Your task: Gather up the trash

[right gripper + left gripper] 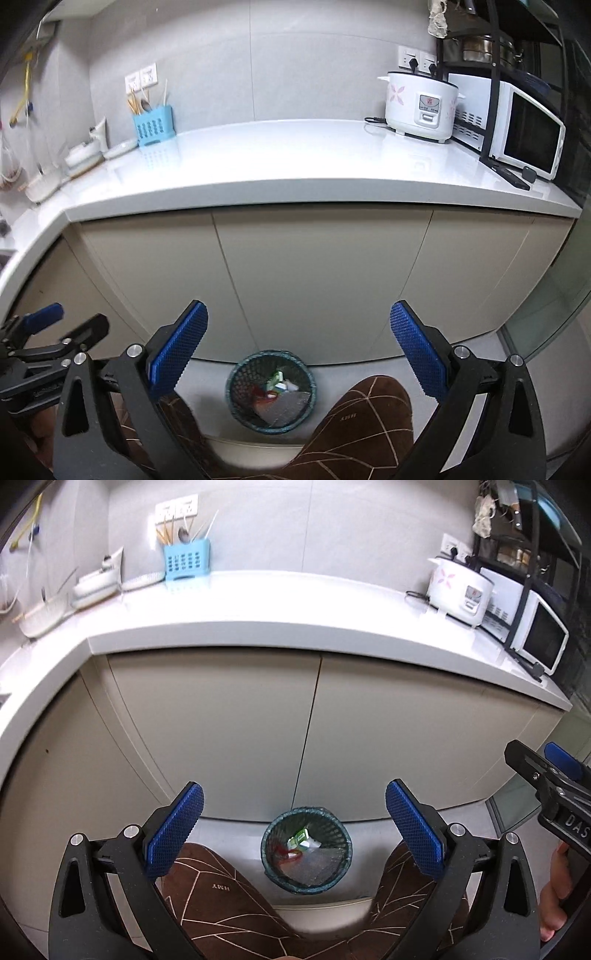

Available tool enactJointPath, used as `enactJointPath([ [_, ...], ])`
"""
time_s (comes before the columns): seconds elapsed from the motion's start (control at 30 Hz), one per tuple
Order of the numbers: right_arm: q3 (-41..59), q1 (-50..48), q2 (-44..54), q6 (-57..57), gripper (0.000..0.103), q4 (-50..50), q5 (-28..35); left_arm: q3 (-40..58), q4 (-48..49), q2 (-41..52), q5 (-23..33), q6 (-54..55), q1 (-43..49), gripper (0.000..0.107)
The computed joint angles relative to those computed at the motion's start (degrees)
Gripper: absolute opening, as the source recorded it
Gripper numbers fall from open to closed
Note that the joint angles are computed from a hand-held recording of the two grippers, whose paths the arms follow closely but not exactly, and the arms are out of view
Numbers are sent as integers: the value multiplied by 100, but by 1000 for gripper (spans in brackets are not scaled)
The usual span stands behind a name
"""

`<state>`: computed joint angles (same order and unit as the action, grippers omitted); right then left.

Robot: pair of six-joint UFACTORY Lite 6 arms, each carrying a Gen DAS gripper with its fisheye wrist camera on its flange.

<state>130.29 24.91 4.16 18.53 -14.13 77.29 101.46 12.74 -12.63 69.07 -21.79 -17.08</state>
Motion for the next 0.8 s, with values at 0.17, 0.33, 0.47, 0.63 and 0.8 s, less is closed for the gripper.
enactJointPath([
  [0.17,939,17,385,-58,95,-27,526,719,231,241,373,-101,-251,97],
  [0.33,1098,9,438,-71,95,7,614,1020,446,381,599,-282,-501,97],
  [0.47,1200,51,513,-36,95,-31,691,1033,425,385,596,-236,-446,97],
  [0.63,1249,81,564,-3,95,-78,714,1078,406,422,604,-179,-408,97],
  [0.8,1147,141,503,23,95,-131,703,1017,355,384,572,-116,-336,97],
])
